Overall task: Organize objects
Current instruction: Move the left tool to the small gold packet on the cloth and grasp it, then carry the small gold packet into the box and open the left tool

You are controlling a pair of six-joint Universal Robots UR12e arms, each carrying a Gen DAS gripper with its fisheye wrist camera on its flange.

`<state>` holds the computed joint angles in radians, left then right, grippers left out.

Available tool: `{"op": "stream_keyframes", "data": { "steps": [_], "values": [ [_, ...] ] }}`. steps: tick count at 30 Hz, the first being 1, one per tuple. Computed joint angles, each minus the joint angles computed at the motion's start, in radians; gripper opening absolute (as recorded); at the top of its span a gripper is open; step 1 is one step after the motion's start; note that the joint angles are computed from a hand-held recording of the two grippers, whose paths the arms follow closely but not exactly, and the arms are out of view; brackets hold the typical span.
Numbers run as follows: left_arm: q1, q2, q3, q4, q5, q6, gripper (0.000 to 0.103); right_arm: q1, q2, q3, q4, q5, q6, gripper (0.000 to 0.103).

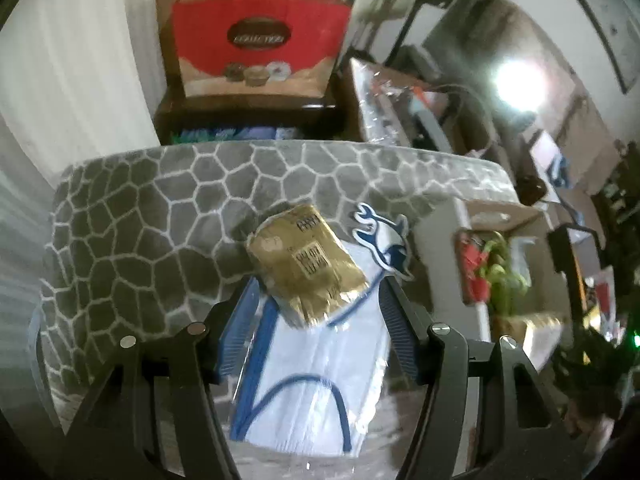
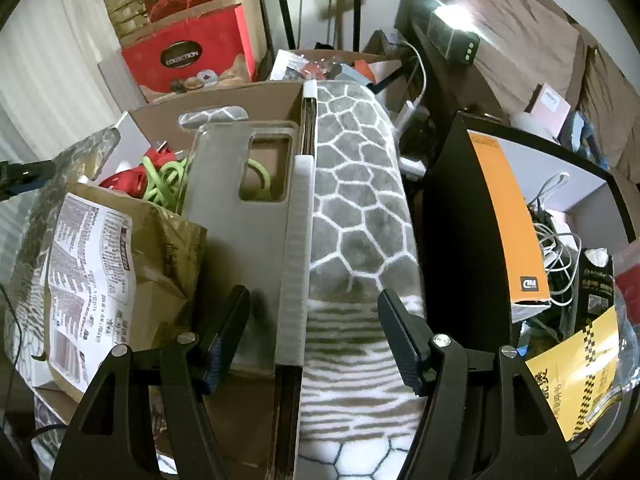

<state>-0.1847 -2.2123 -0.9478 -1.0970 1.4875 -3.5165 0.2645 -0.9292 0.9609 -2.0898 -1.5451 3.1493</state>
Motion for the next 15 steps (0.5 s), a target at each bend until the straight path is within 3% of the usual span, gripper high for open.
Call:
{"op": "stream_keyframes", "data": {
  "steps": [5, 9, 11, 15],
  "values": [
    [0.000, -0.063, 0.087, -0.072, 0.005, -0.037, 0.059, 0.001, 0.001, -0.001, 0.002, -0.004, -0.002, 0.068],
    [-0.014, -0.099, 0.140, -0.110, 0.061, -0.035, 0.058, -0.002, -0.002, 0.003, -0.001, -0.001, 0.002, 0.068],
    [-0.023, -0.104, 0.144, -0.108, 0.109, -0.034, 0.048, -0.005, -0.004, 0.005, -0.003, 0.004, 0.007, 0.068],
    [-0.023, -0.095, 0.127, -0.066, 0.113, -0.031, 0.028, -0.011, -0.006, 0.009, -0.004, 0.012, 0.013, 0.068]
  ]
}}
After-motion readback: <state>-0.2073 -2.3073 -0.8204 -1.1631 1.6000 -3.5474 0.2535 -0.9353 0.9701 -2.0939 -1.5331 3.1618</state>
